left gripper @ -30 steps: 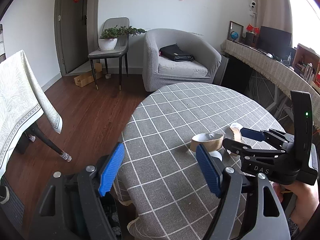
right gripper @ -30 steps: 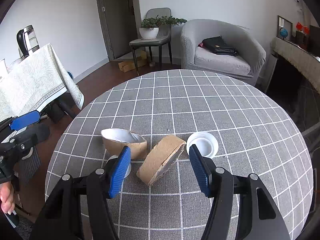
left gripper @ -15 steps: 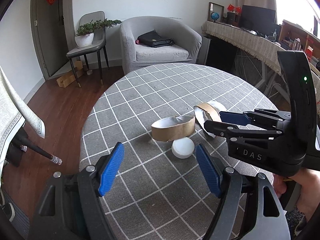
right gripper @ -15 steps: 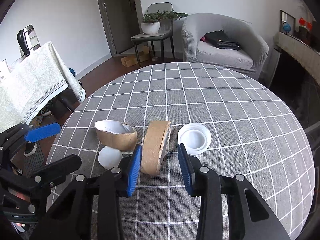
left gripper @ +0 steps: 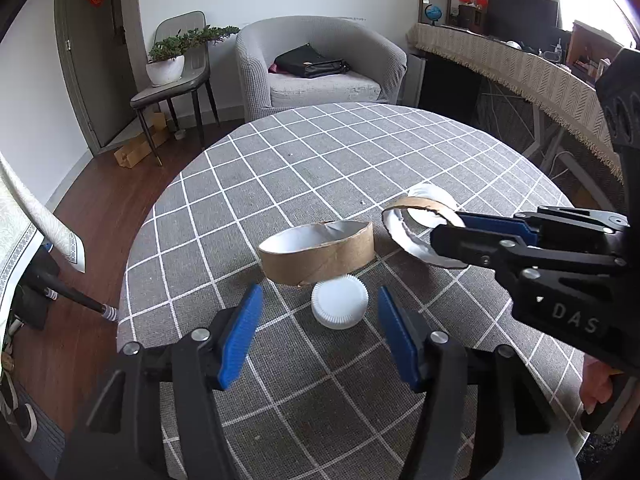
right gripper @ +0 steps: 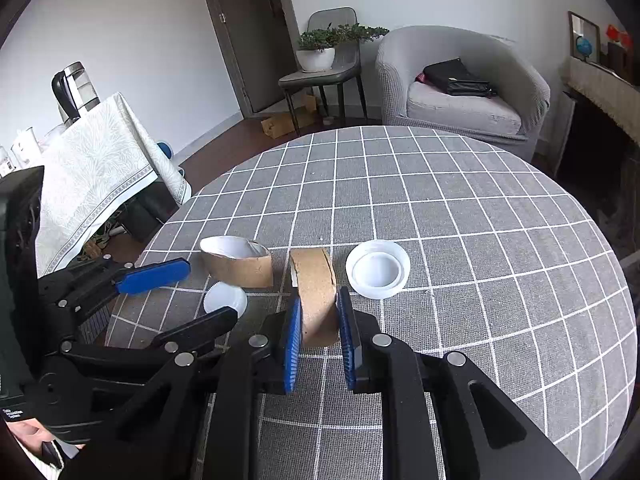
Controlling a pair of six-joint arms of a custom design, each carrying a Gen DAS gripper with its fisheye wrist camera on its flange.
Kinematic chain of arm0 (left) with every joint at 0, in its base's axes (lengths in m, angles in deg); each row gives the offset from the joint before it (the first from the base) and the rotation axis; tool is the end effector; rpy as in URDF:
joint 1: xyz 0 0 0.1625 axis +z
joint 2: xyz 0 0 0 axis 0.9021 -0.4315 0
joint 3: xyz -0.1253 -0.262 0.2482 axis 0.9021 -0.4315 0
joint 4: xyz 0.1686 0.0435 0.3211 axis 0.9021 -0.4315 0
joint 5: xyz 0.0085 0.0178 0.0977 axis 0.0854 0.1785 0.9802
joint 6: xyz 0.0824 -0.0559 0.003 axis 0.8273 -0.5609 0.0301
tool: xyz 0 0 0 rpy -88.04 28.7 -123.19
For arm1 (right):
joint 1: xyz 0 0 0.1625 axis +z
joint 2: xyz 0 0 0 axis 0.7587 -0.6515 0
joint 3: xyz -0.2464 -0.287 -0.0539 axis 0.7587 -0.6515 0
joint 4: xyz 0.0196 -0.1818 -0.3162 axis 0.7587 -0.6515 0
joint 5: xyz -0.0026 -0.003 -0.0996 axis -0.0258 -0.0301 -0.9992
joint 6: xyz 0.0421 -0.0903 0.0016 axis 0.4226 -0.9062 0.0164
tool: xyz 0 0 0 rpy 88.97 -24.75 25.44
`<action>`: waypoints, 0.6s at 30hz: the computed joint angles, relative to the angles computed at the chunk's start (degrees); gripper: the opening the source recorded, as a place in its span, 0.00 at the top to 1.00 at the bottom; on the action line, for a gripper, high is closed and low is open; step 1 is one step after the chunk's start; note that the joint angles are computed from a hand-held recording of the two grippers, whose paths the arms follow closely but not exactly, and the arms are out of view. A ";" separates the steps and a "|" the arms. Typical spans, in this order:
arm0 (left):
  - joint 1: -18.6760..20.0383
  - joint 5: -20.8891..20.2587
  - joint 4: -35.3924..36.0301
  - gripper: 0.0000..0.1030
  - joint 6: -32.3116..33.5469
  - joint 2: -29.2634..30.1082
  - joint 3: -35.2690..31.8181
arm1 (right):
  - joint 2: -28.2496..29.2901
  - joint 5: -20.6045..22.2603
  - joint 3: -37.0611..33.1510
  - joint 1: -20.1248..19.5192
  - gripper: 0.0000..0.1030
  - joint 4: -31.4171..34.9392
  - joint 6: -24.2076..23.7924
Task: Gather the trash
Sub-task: 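Grasp the white cap with the left tool while the right tool grasps the cardboard strip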
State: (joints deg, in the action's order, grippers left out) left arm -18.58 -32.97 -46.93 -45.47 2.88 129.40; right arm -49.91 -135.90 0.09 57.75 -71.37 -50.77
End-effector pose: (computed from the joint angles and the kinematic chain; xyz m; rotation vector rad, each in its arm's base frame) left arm -0.3591 -0.6682 0.2265 0.6464 2.2973 -0.7529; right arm 0.3105 -0.6802 0.2865 0.7831 -2.5217 0.7613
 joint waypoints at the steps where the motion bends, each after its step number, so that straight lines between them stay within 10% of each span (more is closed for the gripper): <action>1: 0.02 0.24 0.48 0.45 -0.44 0.41 -0.49 | -0.08 0.17 -0.07 -0.01 0.83 0.21 -0.13; 9: 0.08 -0.61 0.53 0.68 -0.46 1.77 -1.89 | -1.37 1.97 0.59 -0.55 0.84 0.97 -0.57; 18: 0.09 -2.07 1.55 0.69 -0.67 0.47 -0.89 | -2.07 3.64 0.44 -0.35 0.84 1.06 0.45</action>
State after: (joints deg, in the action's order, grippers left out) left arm -18.49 -35.04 -45.37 -46.14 3.35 128.51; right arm -51.97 -132.25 0.54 57.40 -70.31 -50.33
